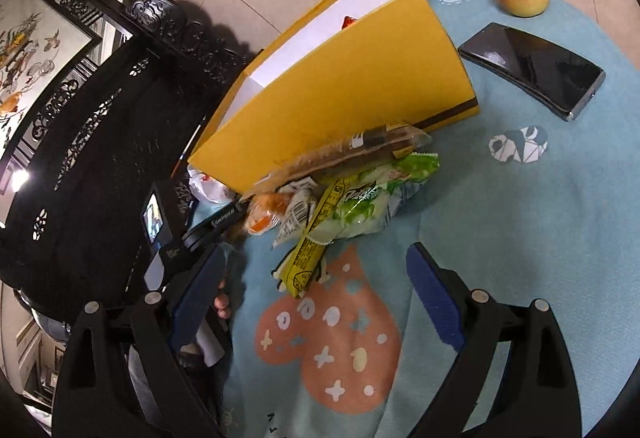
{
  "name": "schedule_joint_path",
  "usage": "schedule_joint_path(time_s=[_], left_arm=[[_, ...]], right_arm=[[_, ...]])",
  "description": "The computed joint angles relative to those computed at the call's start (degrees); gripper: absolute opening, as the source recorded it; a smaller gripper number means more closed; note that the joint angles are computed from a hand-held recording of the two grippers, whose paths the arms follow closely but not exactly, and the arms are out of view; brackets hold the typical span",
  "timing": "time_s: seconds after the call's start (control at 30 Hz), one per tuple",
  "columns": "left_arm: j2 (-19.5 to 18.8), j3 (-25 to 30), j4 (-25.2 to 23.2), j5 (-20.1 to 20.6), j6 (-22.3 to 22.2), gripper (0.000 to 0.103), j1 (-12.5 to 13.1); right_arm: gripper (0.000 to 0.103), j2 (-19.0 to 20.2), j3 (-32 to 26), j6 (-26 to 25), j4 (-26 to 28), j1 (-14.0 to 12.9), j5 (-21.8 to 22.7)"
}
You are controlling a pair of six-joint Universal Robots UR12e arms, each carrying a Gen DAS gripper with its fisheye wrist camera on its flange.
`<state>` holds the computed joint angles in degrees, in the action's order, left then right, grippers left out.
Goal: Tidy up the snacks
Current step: 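Grasp the brown bread bun pack with the left tool, then lift the bun pack with left tool while right tool grasps the green snack bag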
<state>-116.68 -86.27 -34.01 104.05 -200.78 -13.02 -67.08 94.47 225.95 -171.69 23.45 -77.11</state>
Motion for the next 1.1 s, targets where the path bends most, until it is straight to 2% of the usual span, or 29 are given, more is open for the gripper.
schedule_joint_path(time_s=[0.07, 0.1, 0.13, 0.23, 0.4, 0.67, 0.73, 0.87, 0.93, 1.0, 1.1], left_arm=[[0.83, -1.32, 1.19, -0.15, 1.38, 0.074, -0.13], [1.29, -1.97, 1.67, -0.82, 2.00, 0.061, -0.13], [1.84, -2.70, 2.13, -1.61, 2.49, 0.056, -0.16], [3.07, -4.45, 3.47, -3.46, 3.50, 0.055, -0.12], [5.38, -7.22, 5.78, -4.95, 2.64, 0.055, -0.12], [8.56, -12.35, 12.18, -10.22, 5.02, 0.056, 0.04], [9.04, -13.14, 12.57, -10.69, 5.77, 0.056, -0.11], [8.36, -13.06, 13.85, -15.83, 9.68, 0.056, 0.12], [8.10, -13.10, 14.99, -17.65, 10.56, 0.056, 0.22], [8.04, -13.64, 16.88, -19.17, 10.85, 0.056, 0.41], [8.08, -14.22, 17.77, -21.48, 10.14, 0.056, 1.01]], right_arm=[[0.092, -0.02, -0.02, 0.10, 0.17, 0.09, -0.63], [0.092, -0.04, -0.02, 0.01, 0.31, 0.15, -0.99], [0.092, -0.02, -0.12, -0.22, 0.56, 0.24, -1.29], [0.092, 0.13, -0.47, -0.97, 1.43, 0.52, -2.23], [0.092, 0.28, -0.63, -0.52, 3.07, 0.48, -3.44], [0.092, 0.47, -0.75, -1.25, 4.76, 0.66, -6.77], [0.092, 0.78, -1.45, -3.26, 6.27, 1.20, -9.49], [0.092, 1.80, -3.88, -13.45, 10.74, 3.20, -15.73], [0.092, 2.04, -4.85, -16.42, 12.40, 3.88, -17.30], [0.092, 2.18, -5.99, -14.54, 15.51, 3.62, -16.46], [0.092, 2.34, -6.50, -6.80, 17.08, 2.49, -13.84]])
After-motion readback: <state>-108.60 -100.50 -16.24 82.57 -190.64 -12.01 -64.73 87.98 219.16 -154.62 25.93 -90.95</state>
